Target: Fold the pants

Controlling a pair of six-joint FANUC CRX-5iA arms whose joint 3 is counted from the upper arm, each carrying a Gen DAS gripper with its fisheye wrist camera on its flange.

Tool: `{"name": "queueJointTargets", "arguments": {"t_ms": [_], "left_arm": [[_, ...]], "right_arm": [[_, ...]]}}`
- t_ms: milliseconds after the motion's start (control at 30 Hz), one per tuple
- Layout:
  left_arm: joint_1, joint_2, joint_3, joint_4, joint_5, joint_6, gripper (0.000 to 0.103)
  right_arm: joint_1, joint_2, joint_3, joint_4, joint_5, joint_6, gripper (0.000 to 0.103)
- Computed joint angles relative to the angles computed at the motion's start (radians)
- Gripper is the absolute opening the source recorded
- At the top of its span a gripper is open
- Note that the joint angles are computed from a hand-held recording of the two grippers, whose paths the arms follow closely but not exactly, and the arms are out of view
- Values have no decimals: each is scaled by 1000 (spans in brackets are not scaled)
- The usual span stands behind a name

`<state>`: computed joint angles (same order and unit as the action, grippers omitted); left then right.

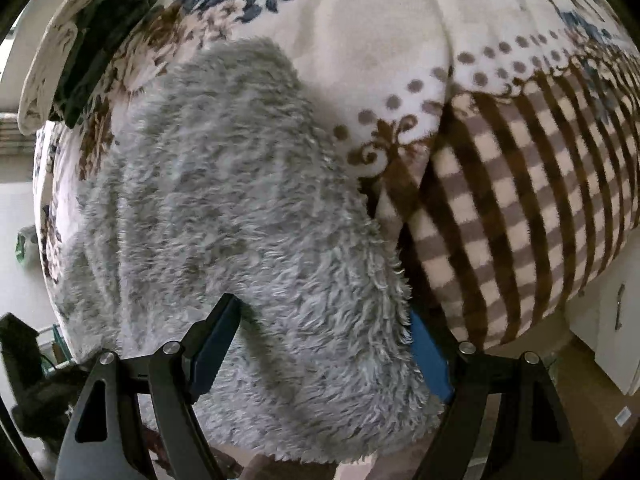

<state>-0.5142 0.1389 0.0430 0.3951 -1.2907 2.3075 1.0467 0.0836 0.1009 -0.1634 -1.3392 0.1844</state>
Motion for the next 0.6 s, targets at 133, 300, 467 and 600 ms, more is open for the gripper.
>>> {"name": "queueJointTargets", "arguments": {"t_ms": [133, 300, 467, 600], "left_arm": [[6, -11, 94, -161, 31, 16, 69], [47, 76, 104, -136, 55, -86, 81], [27, 99, 84, -191, 58, -65, 53], [52, 80, 34, -180, 73, -58, 55]], "right_arm": [[7, 4, 30, 43, -18, -26, 83], [22, 70, 121, 125, -96, 14, 83], [8, 185, 225, 142, -136, 112, 83], [-4, 254, 263, 137, -185, 172, 83]]}}
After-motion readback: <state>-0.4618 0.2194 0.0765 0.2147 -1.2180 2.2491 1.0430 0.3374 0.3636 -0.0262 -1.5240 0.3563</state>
